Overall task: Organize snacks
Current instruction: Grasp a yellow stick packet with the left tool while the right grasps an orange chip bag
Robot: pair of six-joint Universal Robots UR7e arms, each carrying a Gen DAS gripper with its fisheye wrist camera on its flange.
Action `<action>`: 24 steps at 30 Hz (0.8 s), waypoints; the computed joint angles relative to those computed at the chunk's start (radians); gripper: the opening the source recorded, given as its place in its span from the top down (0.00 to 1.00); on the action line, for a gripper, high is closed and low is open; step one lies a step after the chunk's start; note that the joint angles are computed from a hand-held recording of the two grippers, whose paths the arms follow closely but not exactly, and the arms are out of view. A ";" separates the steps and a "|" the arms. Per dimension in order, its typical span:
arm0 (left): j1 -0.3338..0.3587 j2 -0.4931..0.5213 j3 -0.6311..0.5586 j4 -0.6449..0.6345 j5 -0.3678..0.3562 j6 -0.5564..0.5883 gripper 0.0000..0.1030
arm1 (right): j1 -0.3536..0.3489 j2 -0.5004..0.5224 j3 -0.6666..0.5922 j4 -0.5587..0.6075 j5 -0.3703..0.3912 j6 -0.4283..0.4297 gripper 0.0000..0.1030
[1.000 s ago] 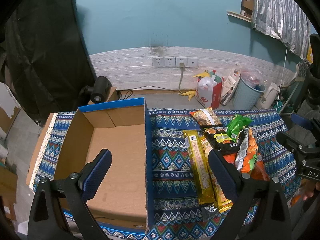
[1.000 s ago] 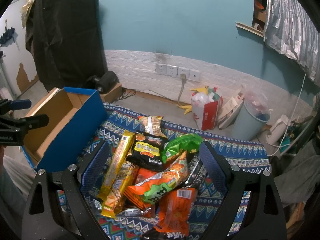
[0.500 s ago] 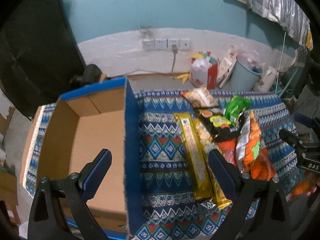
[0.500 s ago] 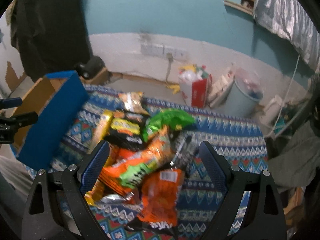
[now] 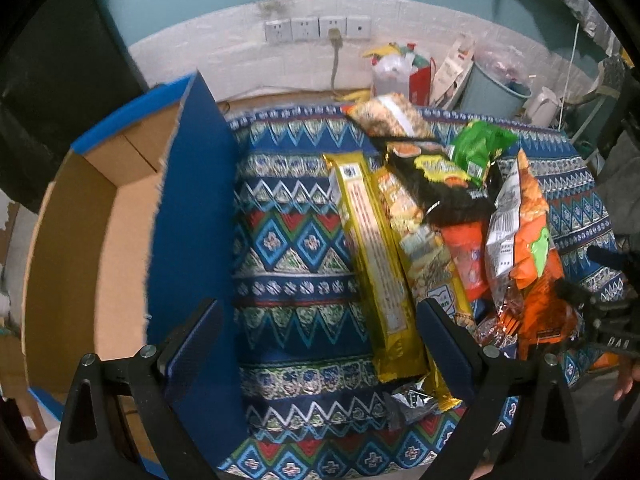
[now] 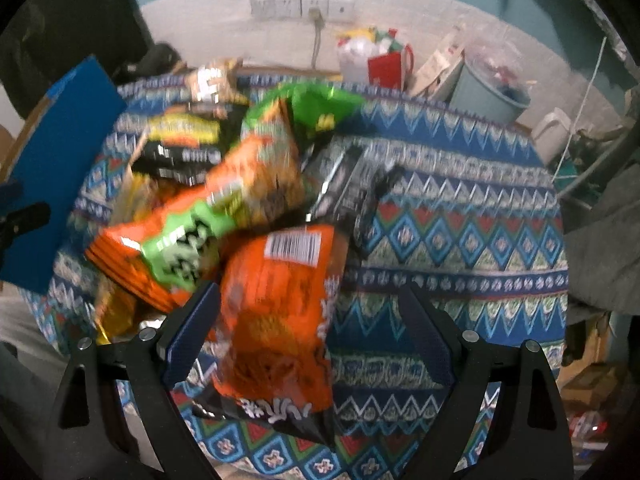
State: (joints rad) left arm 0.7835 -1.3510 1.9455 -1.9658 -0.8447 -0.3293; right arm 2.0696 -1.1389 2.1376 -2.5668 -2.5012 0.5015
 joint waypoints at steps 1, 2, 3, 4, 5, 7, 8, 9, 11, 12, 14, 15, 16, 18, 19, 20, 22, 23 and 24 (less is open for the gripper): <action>0.003 0.007 -0.004 0.008 -0.009 -0.011 0.05 | -0.006 0.001 0.003 0.002 0.012 0.003 0.13; 0.004 0.012 -0.007 0.010 -0.015 -0.018 0.05 | -0.015 0.004 0.005 0.011 0.024 0.010 0.13; 0.004 0.016 -0.007 0.010 -0.019 -0.022 0.05 | -0.021 0.007 0.006 0.012 0.029 0.011 0.13; 0.004 0.022 -0.008 0.009 -0.022 -0.024 0.05 | -0.028 0.010 0.009 0.002 0.041 0.005 0.13; 0.003 0.027 -0.008 0.005 -0.021 -0.023 0.05 | -0.034 0.017 0.008 -0.002 0.053 0.002 0.13; 0.001 0.033 -0.002 -0.011 -0.015 -0.012 0.05 | -0.044 0.030 0.008 -0.008 0.061 -0.007 0.13; 0.003 0.040 0.000 -0.024 -0.012 -0.003 0.05 | -0.050 0.038 0.007 -0.003 0.065 -0.011 0.13; 0.005 0.043 0.000 -0.026 -0.009 -0.003 0.05 | -0.056 0.043 0.009 -0.006 0.068 -0.017 0.13; 0.014 0.050 -0.003 -0.034 -0.010 -0.001 0.09 | -0.071 0.050 0.010 -0.005 0.092 -0.026 0.19; 0.021 0.056 -0.006 -0.036 -0.014 -0.003 0.14 | -0.077 0.050 0.013 -0.016 0.108 -0.035 0.29; 0.032 0.067 -0.016 -0.029 -0.017 -0.012 0.14 | -0.081 0.046 0.014 -0.022 0.117 -0.036 0.36; 0.038 0.071 -0.018 -0.036 -0.022 -0.013 0.14 | -0.080 0.045 0.015 -0.026 0.112 -0.038 0.44; 0.042 0.077 -0.020 -0.042 -0.022 -0.014 0.15 | -0.078 0.041 0.016 -0.028 0.107 -0.039 0.48; 0.046 0.090 -0.027 -0.045 -0.020 -0.017 0.15 | -0.069 0.016 0.022 -0.030 0.097 -0.024 0.54; 0.048 0.096 -0.030 -0.049 -0.018 -0.015 0.15 | -0.068 0.015 0.028 -0.053 0.092 -0.024 0.55; 0.049 0.103 -0.034 -0.052 -0.015 -0.016 0.15 | -0.064 0.002 0.036 -0.069 0.082 -0.014 0.56; 0.055 0.116 -0.039 -0.062 -0.014 -0.016 0.15 | -0.060 -0.018 0.048 -0.101 0.064 -0.009 0.56; 0.059 0.127 -0.045 -0.065 -0.016 -0.019 0.15 | -0.056 -0.028 0.054 -0.119 0.050 -0.002 0.56; 0.063 0.135 -0.048 -0.069 -0.017 -0.020 0.15 | -0.053 -0.035 0.056 -0.133 0.039 0.000 0.56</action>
State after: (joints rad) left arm 0.8463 -1.2162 1.8976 -2.0343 -0.8615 -0.3496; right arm 2.0166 -1.1743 2.1938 -2.7002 -2.4624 0.5015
